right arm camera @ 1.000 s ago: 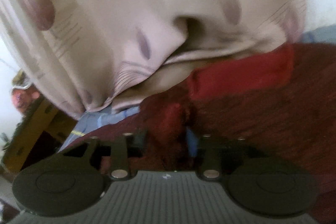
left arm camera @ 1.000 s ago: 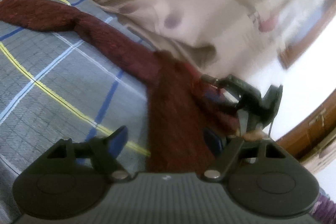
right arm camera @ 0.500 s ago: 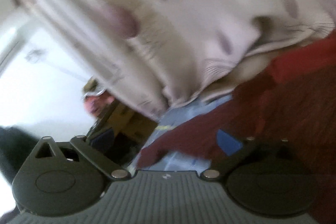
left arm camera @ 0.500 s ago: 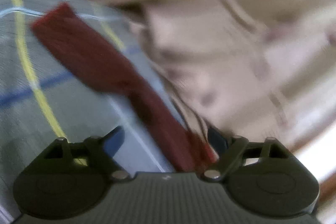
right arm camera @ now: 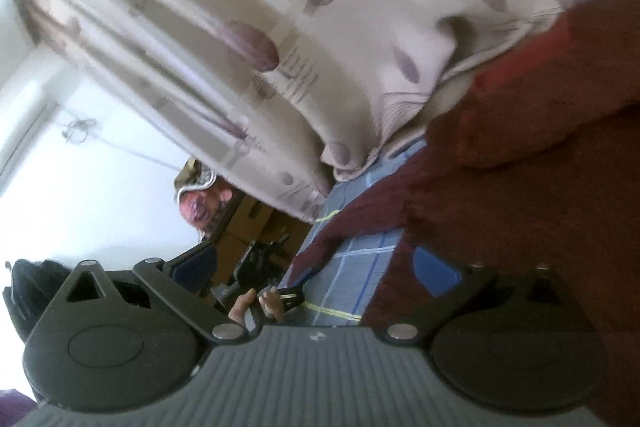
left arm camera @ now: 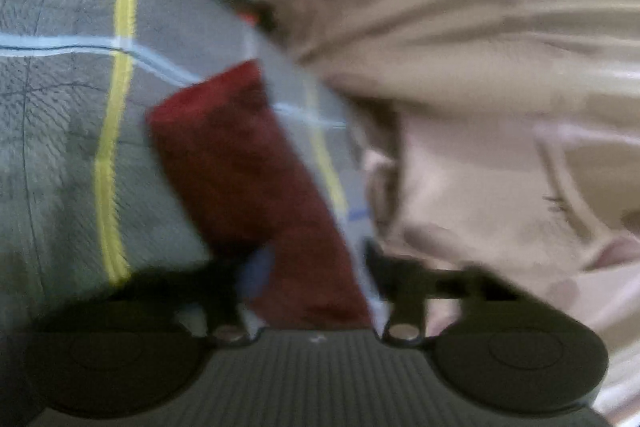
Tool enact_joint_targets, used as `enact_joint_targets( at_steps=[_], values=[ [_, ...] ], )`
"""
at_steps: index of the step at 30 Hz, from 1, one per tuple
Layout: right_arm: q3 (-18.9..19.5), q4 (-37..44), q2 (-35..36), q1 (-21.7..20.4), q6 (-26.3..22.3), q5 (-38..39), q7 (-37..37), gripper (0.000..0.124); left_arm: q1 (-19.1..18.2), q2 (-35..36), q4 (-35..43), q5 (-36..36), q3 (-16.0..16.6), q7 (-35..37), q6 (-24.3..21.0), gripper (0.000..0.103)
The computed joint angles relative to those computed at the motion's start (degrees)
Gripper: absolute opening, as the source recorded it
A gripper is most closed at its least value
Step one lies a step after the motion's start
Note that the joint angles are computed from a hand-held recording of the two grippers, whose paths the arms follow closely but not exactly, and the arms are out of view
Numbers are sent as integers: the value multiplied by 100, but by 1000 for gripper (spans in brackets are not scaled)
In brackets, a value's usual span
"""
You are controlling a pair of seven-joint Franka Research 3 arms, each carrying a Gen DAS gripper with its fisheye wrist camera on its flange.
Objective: Fold small clothes
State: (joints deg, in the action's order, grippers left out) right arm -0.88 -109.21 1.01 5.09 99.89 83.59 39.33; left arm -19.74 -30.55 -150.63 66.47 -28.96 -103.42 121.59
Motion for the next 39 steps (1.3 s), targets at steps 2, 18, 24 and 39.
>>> enact_joint_targets(
  at_steps=[2, 18, 24, 39],
  values=[
    [-38, -105, -50, -37, -19, 127, 57, 103, 29, -165, -270, -4, 26, -660, 265, 3],
    [-127, -314, -232, -58, -179, 128, 13, 103, -232, -1307, -548, -1540, 176, 1229, 569, 68],
    [-177, -374, -306, -70, -207, 61, -11, 103, 376, -1501, -725, -1306, -218, 1018, 745, 64],
    [-181, -342, -58, -141, 284, 252, 166, 103, 1184, 695, 2125, 1698, -193, 3393, 1117, 8]
  ],
)
